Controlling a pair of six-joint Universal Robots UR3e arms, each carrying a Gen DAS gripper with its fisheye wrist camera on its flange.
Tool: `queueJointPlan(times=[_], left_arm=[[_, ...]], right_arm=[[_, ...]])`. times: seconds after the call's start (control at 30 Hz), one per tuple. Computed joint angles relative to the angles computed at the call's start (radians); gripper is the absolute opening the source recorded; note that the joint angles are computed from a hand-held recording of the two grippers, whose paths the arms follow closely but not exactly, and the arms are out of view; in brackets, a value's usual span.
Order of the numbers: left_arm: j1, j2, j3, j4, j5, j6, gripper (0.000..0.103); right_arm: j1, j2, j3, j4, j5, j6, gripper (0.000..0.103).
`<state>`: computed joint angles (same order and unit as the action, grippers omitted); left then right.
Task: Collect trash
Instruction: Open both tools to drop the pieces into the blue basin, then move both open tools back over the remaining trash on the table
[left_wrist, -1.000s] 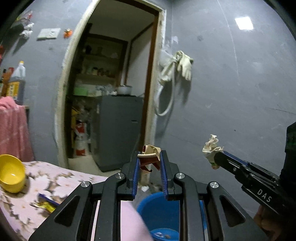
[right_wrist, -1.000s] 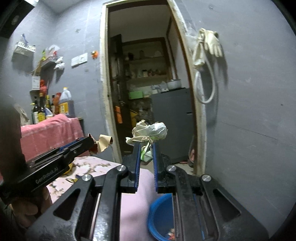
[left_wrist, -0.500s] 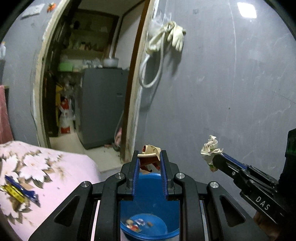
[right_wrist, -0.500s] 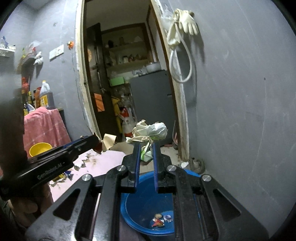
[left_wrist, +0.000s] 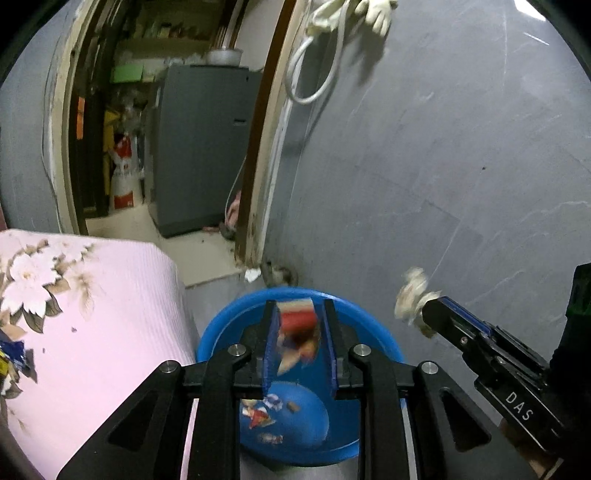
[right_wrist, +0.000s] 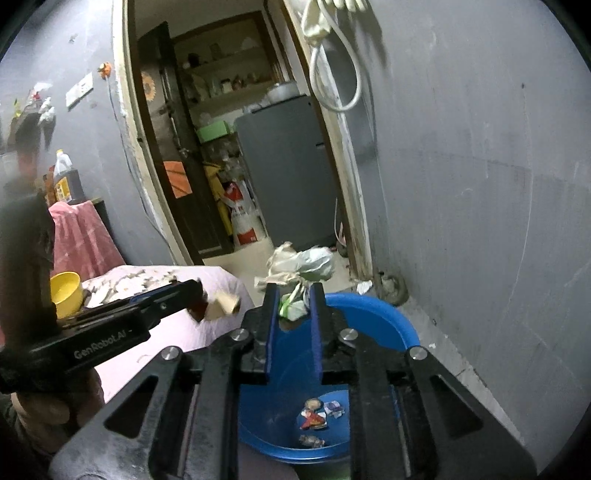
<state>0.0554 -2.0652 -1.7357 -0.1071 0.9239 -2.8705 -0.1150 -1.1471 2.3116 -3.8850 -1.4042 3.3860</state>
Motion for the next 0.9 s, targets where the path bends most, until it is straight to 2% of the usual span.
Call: queueJointPlan(times=[0.07,0.43,0.67,0.9], left_arm=[[-0.005,-0.018,0.010,-0.005,0.010,-0.003,0.029],[0.002,-0.007,-0.026,0.043,0.026,0.000,0.029],[0.029,0.057,-0.080,0.050,0.008,0.017,0.029],[0.096,0.168,-0.164,0.048,-0.034,0.028,0.029]], right_arm=[[-0.003,0.018,-0.012,0.010,0.002,0.005,0.032],[-0.004,0.019,0.001,0.000,-0.005,0.018,0.034],[0.009,-0.019,0.030,-0.017,-0.023,0.025,0.034],[0.071,-0.092,0.027,0.025,-0.077,0.034,0.037]])
